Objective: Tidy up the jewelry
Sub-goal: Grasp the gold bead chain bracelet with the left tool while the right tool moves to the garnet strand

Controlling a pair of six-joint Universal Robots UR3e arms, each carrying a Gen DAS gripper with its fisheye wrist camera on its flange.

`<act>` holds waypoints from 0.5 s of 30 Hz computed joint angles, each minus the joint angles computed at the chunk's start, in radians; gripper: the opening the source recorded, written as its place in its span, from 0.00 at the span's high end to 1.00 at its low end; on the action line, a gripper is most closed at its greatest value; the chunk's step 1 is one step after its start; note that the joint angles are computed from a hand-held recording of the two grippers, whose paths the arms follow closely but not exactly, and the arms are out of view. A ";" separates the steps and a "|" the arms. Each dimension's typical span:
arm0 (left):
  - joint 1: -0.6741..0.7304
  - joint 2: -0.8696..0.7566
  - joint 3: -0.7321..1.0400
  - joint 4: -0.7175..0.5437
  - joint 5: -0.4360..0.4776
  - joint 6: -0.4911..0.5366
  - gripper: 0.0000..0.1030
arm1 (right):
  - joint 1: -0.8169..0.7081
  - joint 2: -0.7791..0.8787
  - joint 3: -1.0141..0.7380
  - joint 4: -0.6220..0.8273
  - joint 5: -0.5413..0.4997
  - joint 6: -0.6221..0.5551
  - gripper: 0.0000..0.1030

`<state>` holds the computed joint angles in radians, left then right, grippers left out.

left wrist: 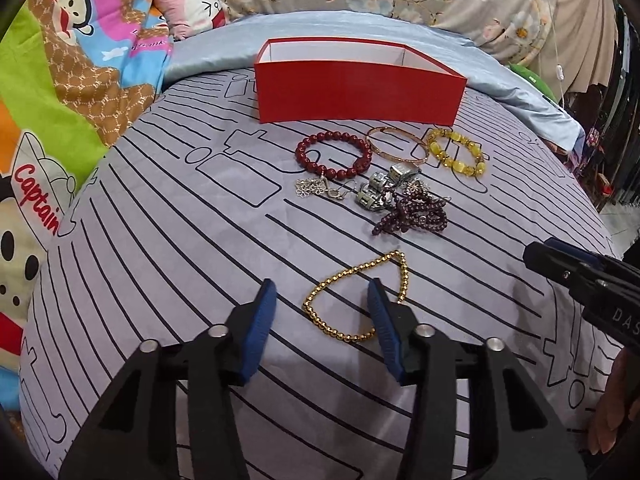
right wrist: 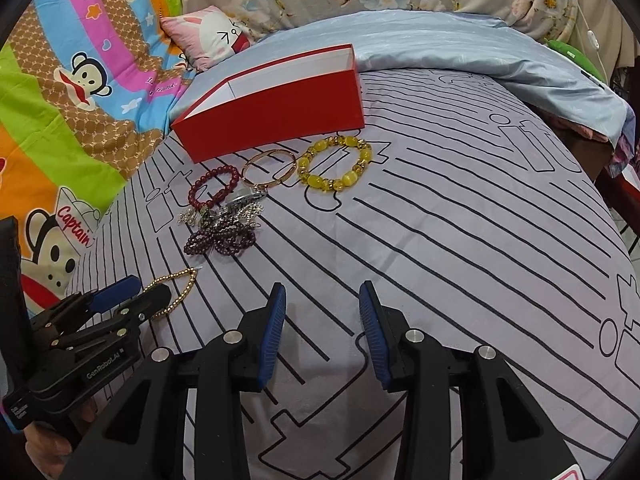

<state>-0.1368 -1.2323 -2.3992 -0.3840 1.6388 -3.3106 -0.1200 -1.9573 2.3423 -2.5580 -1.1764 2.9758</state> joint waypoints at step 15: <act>0.109 0.072 -0.050 -0.005 -0.115 0.026 0.97 | 0.207 0.270 -0.170 -0.136 -0.057 0.088 0.63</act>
<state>-0.0282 -1.1604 -2.4492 -0.3889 1.5243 -3.2846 0.0872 -1.6869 2.1724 -2.6937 -1.2329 3.0643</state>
